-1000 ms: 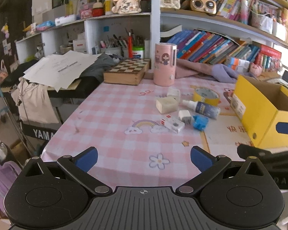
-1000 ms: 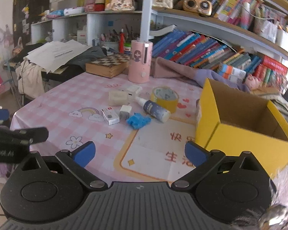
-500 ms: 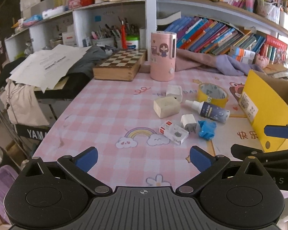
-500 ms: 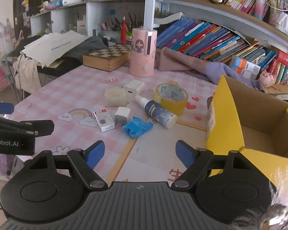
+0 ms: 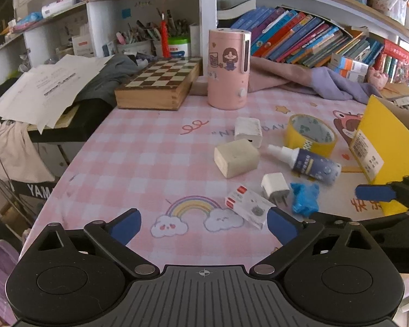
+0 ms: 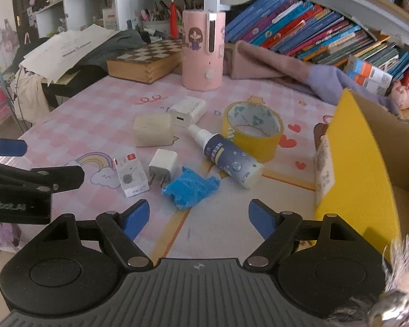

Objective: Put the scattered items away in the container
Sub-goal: 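Close the right gripper on the blue plastic bag while the left tool approaches the small white box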

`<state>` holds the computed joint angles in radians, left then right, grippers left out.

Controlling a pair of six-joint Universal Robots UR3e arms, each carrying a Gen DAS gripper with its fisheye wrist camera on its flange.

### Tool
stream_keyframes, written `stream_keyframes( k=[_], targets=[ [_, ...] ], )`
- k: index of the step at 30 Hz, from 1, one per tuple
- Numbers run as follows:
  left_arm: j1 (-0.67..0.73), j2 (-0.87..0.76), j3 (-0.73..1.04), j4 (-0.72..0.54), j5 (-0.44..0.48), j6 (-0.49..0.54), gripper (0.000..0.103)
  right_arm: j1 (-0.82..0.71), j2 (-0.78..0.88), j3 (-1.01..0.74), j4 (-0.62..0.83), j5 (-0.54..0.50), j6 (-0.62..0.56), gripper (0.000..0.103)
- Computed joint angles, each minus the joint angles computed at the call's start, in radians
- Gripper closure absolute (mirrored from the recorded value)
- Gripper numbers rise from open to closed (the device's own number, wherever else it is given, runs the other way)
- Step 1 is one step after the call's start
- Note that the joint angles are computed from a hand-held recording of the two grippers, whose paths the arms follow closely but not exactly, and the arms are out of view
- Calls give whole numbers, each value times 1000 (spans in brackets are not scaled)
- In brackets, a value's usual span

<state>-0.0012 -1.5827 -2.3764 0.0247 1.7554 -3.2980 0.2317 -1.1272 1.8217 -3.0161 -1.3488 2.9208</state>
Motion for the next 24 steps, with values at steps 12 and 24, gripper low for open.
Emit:
stream_keyframes(
  k=[12,24],
  targets=[
    [30,-113,90,-24,-46,27,4,14,183,-270,164,8,17,41],
    [1,-310,244,-32,-97,164,11,-15,171,-277,194,-28,7,61]
  ],
)
